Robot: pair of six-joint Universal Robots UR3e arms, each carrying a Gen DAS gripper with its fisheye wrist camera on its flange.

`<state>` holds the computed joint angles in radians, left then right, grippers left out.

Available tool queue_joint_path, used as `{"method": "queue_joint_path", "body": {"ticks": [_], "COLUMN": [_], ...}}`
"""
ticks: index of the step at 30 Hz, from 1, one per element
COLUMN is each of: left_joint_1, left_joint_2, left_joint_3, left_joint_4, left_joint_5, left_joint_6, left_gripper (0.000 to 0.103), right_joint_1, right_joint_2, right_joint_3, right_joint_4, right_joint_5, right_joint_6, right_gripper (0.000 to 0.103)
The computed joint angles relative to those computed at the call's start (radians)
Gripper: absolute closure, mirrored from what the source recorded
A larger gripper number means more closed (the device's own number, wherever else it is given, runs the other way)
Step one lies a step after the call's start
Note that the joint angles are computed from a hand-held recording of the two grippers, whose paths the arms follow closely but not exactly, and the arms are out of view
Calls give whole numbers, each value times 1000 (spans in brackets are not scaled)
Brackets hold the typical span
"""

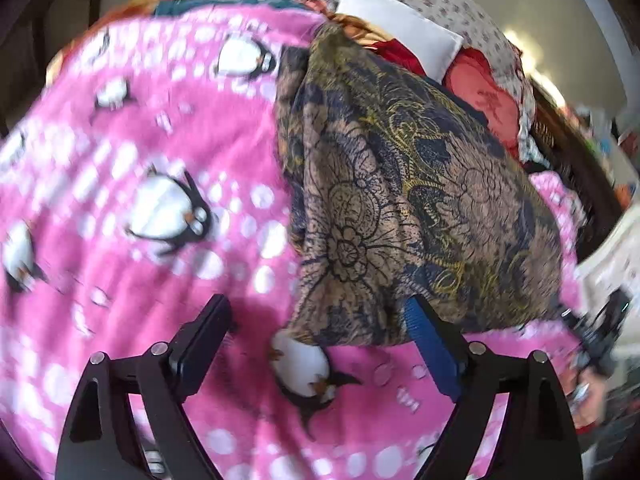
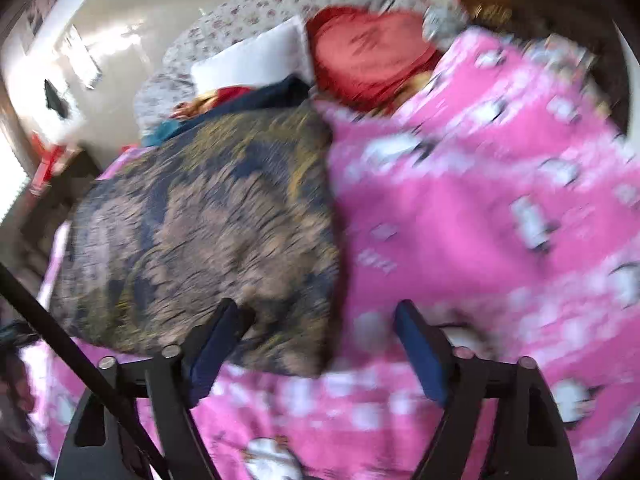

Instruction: Fold small clothes

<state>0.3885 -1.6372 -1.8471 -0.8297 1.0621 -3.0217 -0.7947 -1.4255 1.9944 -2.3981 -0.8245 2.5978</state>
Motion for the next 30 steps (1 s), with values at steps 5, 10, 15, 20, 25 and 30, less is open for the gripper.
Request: {"method": "queue_joint_path", "body": {"ticks": [5, 10, 15, 20, 25, 30], "left_joint_1": [-82, -71, -79, -77, -81, -76], "left_joint_2": [-42, -23, 10, 80, 31, -29], "left_joint_3": [18, 0, -42, -75, -34, -19], "left_joint_4": [56, 45, 81, 126, 132, 162], "left_joint_5": [66, 29, 63, 107, 126, 110], "left_joint_6": [-33, -10, -22, -24, -74, -134], "left_gripper": [12, 16, 16, 16, 15, 15], "right_joint_1": [-23, -57, 32, -30, 98, 369], "right_joint_2": [-72, -180, -46, -210, -183, 56], "right_joint_3": [33, 59, 48, 57, -106, -345], "right_joint_4": [70, 42, -105, -6, 176, -13], "right_joint_5": [67, -10, -146, -79, 64, 24], "right_joint_6": [-61, -125, -69, -64, -65, 159], "right_gripper": [96, 99, 96, 71, 71, 71]}}
